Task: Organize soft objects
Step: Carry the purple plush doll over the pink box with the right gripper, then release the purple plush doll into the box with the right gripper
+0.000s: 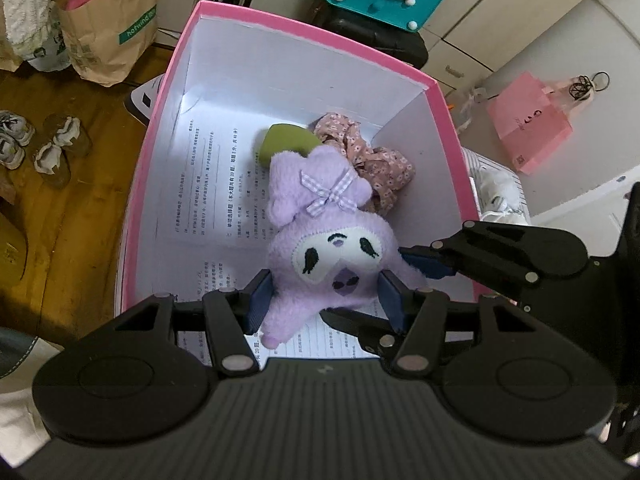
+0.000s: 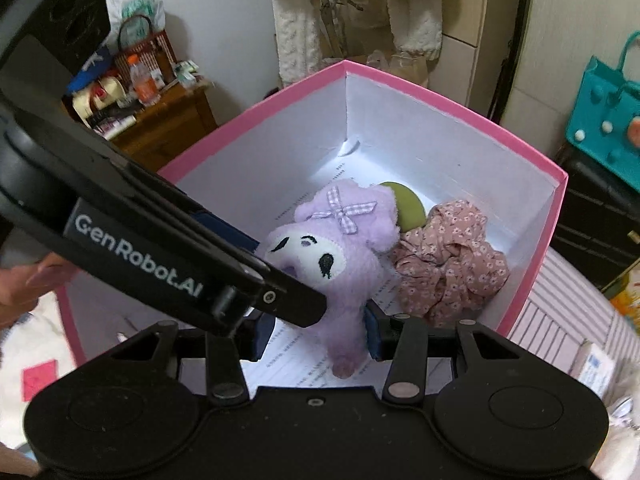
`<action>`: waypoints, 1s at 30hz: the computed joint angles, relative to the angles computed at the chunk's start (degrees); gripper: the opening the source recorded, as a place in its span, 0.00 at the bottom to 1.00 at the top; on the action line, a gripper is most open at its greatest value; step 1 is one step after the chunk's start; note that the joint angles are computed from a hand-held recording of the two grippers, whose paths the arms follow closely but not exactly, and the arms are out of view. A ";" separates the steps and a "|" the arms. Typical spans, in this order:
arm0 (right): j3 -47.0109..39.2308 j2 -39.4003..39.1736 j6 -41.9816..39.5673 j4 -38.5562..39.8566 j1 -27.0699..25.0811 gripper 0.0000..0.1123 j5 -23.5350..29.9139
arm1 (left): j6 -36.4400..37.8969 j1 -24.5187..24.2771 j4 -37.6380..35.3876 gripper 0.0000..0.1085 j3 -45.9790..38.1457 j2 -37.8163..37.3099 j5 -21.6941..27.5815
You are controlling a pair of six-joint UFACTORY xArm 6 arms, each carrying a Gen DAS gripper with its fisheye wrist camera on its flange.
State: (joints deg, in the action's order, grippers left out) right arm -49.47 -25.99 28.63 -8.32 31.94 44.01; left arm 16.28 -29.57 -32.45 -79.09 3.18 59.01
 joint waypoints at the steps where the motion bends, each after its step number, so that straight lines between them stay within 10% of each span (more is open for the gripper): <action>1: -0.50 0.46 0.04 -0.85 -0.18 0.47 0.63 | -0.36 -0.37 0.36 0.52 0.71 -0.32 -1.54; 9: -0.44 -1.85 6.58 -12.13 2.48 0.51 4.10 | 2.02 -3.59 5.82 0.60 9.26 -7.91 -12.26; 30: 2.02 -19.39 14.89 -14.84 13.46 0.51 11.60 | -0.21 -2.64 13.69 0.68 18.58 -28.95 -8.00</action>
